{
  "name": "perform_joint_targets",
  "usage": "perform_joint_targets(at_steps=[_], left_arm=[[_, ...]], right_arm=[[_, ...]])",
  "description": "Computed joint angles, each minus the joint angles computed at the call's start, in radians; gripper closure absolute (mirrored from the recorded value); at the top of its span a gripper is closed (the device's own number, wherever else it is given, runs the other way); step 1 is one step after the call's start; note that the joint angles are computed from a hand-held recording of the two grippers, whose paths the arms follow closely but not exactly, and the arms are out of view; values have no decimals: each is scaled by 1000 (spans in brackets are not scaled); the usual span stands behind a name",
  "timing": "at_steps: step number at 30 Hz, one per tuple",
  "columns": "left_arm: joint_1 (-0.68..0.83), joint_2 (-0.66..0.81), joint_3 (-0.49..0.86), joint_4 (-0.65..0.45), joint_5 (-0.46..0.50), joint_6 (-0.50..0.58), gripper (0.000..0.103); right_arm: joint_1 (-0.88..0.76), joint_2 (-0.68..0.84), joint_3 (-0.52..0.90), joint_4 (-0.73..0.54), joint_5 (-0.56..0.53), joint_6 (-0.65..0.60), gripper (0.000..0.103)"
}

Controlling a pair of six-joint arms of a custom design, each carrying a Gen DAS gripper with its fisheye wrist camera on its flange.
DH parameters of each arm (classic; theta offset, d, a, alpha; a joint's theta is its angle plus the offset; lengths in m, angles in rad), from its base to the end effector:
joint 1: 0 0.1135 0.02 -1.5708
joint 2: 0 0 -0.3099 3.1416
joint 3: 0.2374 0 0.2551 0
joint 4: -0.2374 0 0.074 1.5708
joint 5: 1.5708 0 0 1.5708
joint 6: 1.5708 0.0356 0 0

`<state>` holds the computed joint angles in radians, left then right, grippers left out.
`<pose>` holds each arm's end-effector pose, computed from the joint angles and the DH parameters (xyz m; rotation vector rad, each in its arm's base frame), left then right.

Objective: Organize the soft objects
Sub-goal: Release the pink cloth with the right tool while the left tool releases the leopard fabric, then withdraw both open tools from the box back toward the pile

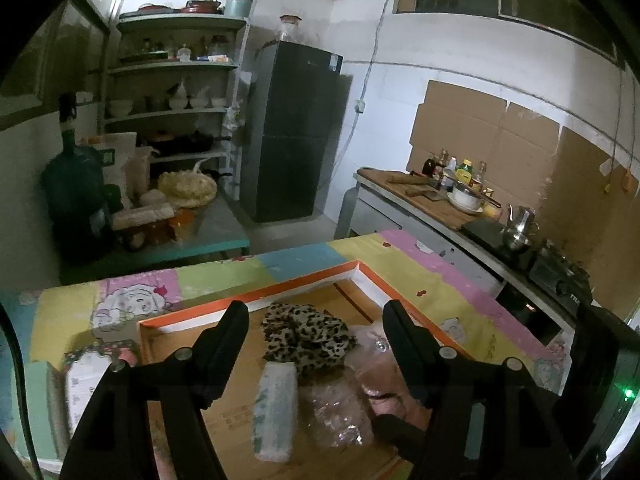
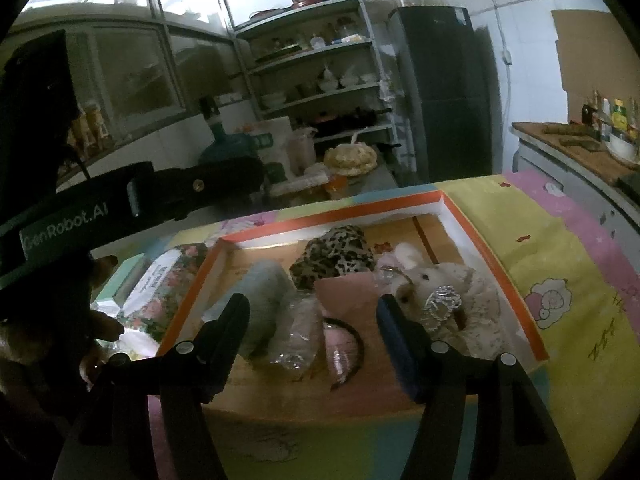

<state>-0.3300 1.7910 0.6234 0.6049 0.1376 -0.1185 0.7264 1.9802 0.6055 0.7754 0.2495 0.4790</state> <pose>0.3130 -0.1124 0.1531 0.3088 2.1331 -0.4089 0.2601 0.2193 0.1051 -0.1255 2.1766 0.4263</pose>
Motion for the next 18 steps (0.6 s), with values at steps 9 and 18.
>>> perform_joint_targets(at_steps=[9, 18], left_arm=[[32, -88, -86, 18, -11, 14, 34], [56, -190, -168, 20, -19, 35, 34]], right_arm=[[50, -34, 2, -23, 38, 8, 33], [115, -74, 8, -59, 90, 15, 32]])
